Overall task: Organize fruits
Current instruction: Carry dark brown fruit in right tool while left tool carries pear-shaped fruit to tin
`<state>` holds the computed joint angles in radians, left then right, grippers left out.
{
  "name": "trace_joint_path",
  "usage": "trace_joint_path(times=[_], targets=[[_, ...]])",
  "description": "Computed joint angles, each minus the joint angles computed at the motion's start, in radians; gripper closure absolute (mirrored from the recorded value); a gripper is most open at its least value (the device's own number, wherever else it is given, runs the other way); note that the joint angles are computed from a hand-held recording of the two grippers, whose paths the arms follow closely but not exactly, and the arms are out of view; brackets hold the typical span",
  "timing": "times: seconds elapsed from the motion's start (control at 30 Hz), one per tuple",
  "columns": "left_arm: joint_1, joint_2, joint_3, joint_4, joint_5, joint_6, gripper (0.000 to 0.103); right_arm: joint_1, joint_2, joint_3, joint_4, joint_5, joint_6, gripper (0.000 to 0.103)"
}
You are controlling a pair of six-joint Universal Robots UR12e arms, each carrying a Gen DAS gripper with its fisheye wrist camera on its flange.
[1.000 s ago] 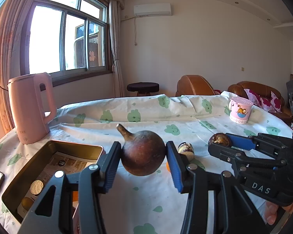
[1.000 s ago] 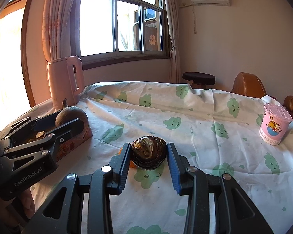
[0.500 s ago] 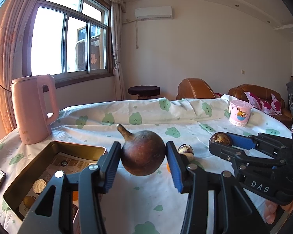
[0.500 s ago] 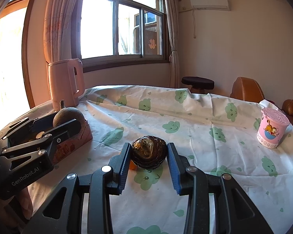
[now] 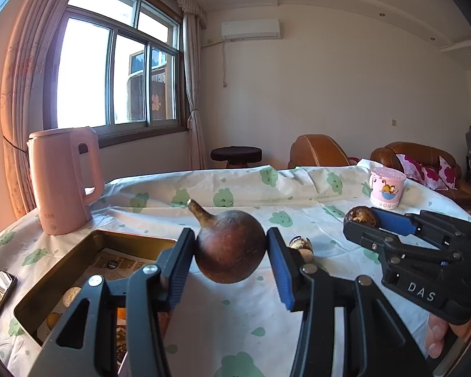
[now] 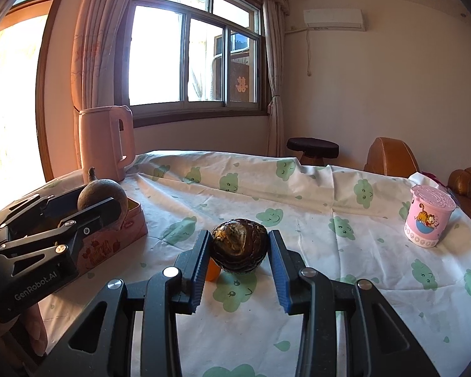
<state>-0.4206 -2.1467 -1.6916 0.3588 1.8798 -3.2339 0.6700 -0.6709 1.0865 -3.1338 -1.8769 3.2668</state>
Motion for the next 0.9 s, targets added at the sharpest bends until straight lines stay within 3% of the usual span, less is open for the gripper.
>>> trace_joint_path(times=[0.33,0.53,0.9], targets=[[0.000,0.006,-0.013,0.010,0.016,-0.014,0.054,0.005,0.003,0.002,-0.027,-0.022,-0.019,0.064],[0.003,0.015,-0.024,0.002,0.024,-0.020,0.054,0.010,0.009,-0.018,0.019,-0.022,-0.047,0.064],[0.042,0.055,-0.072,-0.034,0.037,-0.078,0.054,0.014,0.049,-0.127,0.142,0.104,-0.063,0.064]])
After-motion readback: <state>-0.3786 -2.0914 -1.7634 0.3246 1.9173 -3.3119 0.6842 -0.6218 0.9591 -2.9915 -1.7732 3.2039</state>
